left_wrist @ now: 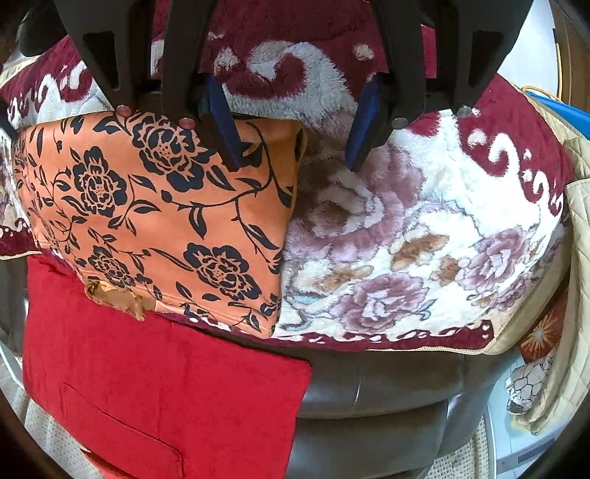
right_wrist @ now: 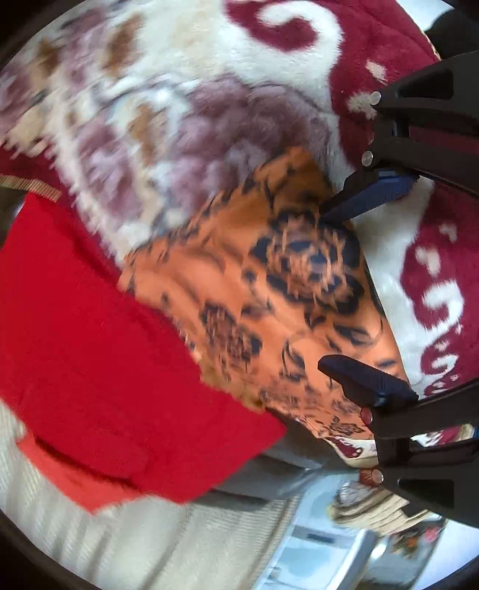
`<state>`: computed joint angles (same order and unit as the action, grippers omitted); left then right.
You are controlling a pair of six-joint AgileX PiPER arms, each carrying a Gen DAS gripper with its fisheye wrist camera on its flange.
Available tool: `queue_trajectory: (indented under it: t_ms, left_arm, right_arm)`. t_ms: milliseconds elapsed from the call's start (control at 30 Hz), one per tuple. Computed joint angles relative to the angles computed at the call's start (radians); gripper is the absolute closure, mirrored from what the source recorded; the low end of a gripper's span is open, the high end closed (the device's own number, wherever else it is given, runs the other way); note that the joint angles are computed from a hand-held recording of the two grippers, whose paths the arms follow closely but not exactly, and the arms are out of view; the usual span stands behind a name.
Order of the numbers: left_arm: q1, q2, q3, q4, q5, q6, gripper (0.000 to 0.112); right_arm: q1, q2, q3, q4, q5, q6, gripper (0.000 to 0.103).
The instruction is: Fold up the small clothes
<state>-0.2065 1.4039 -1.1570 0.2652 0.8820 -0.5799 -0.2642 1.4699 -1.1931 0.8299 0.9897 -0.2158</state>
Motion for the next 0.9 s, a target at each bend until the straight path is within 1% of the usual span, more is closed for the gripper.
queue_trajectory:
  t_ms: [100, 167, 233, 267, 300, 367, 433, 500, 567, 600, 633, 667, 700, 767, 800, 833, 900]
  left_arm:
    - [0.002, 0.007, 0.003, -0.011, -0.006, 0.005, 0.053]
    - [0.001, 0.008, 0.006, -0.013, -0.007, 0.006, 0.053]
    - [0.002, 0.007, 0.009, -0.015, -0.006, 0.008, 0.053]
    - [0.003, 0.006, 0.011, -0.014, -0.007, 0.01, 0.053]
    - [0.005, 0.005, 0.013, -0.008, -0.009, 0.006, 0.053]
    - [0.009, 0.01, 0.015, -0.005, -0.014, 0.003, 0.053]
    - [0.019, 0.017, 0.016, -0.021, -0.018, 0.007, 0.053]
    - [0.018, 0.017, 0.017, -0.02, -0.021, -0.001, 0.053]
    - [0.014, 0.012, 0.012, -0.02, -0.016, 0.001, 0.053]
    - [0.009, 0.004, 0.011, -0.012, -0.018, -0.005, 0.053]
    - [0.003, -0.002, 0.01, 0.001, -0.02, -0.014, 0.053]
    - [-0.002, -0.004, 0.007, 0.011, -0.021, -0.02, 0.053]
    - [-0.008, -0.002, 0.001, 0.016, -0.022, -0.027, 0.053]
    - [-0.02, 0.013, -0.016, 0.007, -0.024, -0.033, 0.053]
    - [-0.034, 0.027, -0.029, 0.001, -0.023, -0.035, 0.053]
    - [-0.055, 0.043, -0.043, 0.007, -0.016, -0.047, 0.053]
    - [-0.1, 0.072, -0.074, 0.022, 0.0, -0.065, 0.053]
  right_arm:
    - [0.038, -0.007, -0.038, 0.013, 0.003, -0.039, 0.024]
    - [0.06, 0.001, -0.042, -0.008, -0.012, -0.043, 0.024]
    - [0.066, 0.048, -0.039, -0.061, -0.023, 0.016, 0.024]
    - [0.057, 0.067, -0.027, -0.058, -0.02, 0.042, 0.024]
    - [0.053, 0.057, -0.015, -0.044, -0.031, 0.037, 0.024]
    - [0.08, 0.019, -0.02, -0.085, -0.048, 0.054, 0.024]
    - [0.101, -0.006, -0.025, -0.061, -0.053, 0.017, 0.024]
    - [0.121, 0.009, -0.039, -0.053, -0.061, -0.006, 0.024]
    - [0.131, 0.042, -0.043, -0.111, -0.073, 0.05, 0.024]
    - [0.11, 0.055, -0.017, -0.099, -0.069, 0.08, 0.024]
    - [0.086, 0.03, 0.021, -0.047, -0.071, 0.076, 0.024]
    - [0.058, -0.006, 0.061, 0.002, -0.076, 0.045, 0.024]
    - [0.035, -0.062, 0.095, 0.012, -0.083, 0.031, 0.024]
    - [-0.026, -0.145, 0.16, 0.055, -0.067, 0.003, 0.024]
    - [-0.051, -0.166, 0.19, 0.077, -0.057, -0.002, 0.024]
    - [-0.077, -0.173, 0.213, 0.086, -0.038, 0.003, 0.024]
    - [-0.115, -0.139, 0.23, 0.083, -0.008, 0.021, 0.023]
